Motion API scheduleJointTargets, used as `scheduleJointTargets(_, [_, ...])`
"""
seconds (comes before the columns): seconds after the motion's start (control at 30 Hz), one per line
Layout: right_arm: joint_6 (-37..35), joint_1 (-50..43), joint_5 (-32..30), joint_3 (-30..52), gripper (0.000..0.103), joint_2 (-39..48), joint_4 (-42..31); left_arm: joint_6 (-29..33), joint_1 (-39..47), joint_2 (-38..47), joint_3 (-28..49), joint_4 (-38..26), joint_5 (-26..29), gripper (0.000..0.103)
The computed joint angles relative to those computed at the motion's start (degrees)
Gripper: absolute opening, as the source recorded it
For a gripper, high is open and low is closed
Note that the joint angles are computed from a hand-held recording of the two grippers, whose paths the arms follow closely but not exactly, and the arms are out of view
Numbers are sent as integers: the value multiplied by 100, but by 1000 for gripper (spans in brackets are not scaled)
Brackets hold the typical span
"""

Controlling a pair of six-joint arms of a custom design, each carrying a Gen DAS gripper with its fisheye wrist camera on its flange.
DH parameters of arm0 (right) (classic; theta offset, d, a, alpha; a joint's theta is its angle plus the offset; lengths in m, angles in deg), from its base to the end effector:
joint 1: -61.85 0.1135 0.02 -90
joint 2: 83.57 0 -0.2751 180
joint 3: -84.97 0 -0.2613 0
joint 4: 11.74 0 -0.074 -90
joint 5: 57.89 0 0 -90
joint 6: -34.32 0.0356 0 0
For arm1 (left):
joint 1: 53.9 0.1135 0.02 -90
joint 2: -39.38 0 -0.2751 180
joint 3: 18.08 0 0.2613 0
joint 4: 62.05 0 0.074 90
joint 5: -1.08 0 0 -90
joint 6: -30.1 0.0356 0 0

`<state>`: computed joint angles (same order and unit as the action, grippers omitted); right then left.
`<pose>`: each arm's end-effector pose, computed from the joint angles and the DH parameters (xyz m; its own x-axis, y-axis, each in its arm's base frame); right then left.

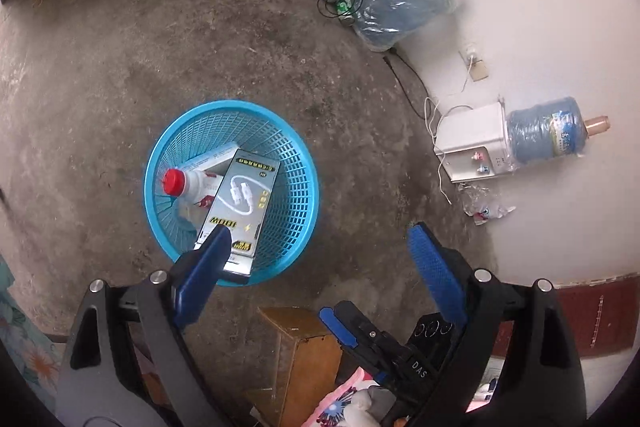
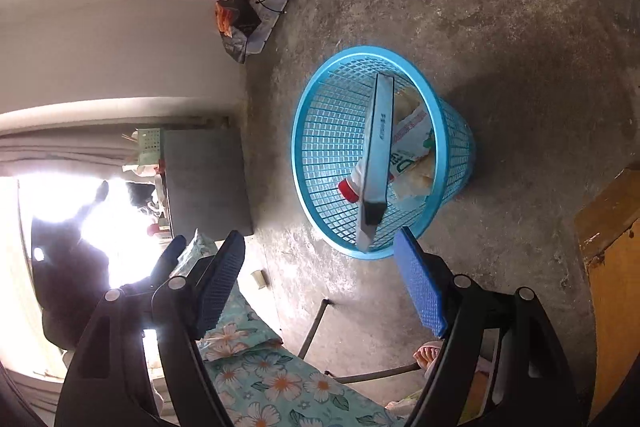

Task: Collect trash
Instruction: 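Open both tools to drop the box and bottle into the wastebasket, then move both open tools back to the snack bags on the bed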

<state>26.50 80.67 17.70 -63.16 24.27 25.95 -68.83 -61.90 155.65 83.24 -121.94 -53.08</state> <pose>0.2364 0.0899 0.0547 -0.5725 0.8186 0.0459 0.5133 0.3142 0.7987 0.4141 -0.0792 0.1935 -0.9853 0.0114 -0.1706 0.1129 0.7928 -0.5989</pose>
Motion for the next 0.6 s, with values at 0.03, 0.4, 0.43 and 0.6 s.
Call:
scheduleJointTargets(0.03, [-90, 36, 68, -20, 75, -140, -171, 85, 30, -178, -106, 39, 42, 86])
scheduleJointTargets(0.4, [-1165, 1261, 1829, 487, 75, -2545, -3659, 2119, 1308, -3172, -1169, -598, 955, 88])
scheduleJointTargets(0.43, [-1340, 1470, 2107, 700, 75, -2698, -4067, 2462, 1597, -3432, -1160, -906, 1121, 89])
scheduleJointTargets(0.6, [-2032, 2550, 3384, 1728, 87, -2996, -5278, 4695, 4012, -4134, -874, -3159, 2171, 91])
